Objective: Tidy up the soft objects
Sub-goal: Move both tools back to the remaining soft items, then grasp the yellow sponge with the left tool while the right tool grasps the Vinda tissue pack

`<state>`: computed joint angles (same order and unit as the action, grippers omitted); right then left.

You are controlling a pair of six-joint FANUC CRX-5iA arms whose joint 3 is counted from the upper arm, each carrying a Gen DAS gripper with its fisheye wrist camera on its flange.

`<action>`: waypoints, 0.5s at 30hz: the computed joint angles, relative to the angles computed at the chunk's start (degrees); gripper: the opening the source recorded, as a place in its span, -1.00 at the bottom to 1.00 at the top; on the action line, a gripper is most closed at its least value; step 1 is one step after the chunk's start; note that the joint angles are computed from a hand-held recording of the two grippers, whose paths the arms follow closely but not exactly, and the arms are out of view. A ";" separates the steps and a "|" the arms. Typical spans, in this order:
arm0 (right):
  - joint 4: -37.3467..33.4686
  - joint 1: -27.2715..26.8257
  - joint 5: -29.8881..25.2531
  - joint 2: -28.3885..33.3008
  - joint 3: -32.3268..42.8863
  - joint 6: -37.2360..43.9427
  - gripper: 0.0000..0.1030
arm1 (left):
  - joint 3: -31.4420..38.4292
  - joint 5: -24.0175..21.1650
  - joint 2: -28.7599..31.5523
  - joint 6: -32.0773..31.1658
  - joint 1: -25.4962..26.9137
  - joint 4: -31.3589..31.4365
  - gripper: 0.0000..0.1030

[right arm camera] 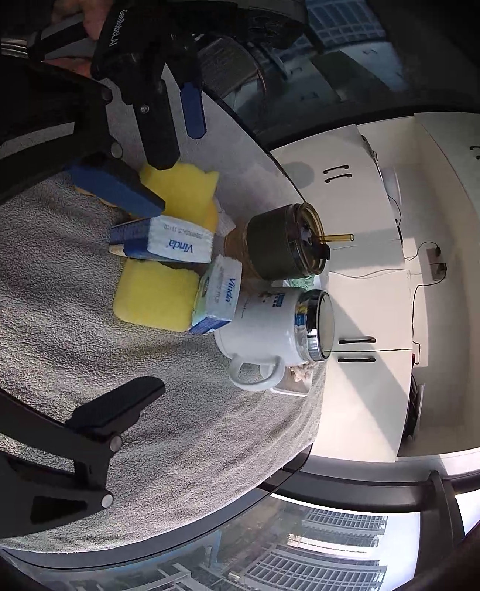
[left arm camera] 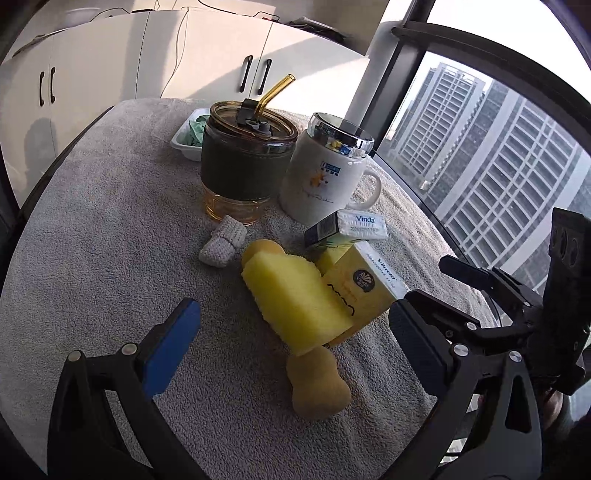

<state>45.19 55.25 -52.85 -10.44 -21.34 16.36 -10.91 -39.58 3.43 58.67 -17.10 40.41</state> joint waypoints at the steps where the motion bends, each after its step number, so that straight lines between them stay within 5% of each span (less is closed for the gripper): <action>1: -0.12 -0.09 -0.03 -0.13 -0.17 0.17 0.73 | 0.39 -0.10 0.37 0.75 -0.06 -0.57 1.00; 6: -0.63 -0.33 0.05 -0.33 -0.64 1.82 0.68 | 3.17 -3.56 3.86 5.70 0.59 -1.34 1.00; 11: -1.02 0.09 0.76 1.01 -0.22 4.95 0.59 | 0.93 -3.96 4.63 2.22 0.61 5.18 0.94; 15: -0.75 0.16 1.47 1.68 0.00 5.78 0.57 | 2.64 -4.74 5.19 3.36 0.57 2.49 0.63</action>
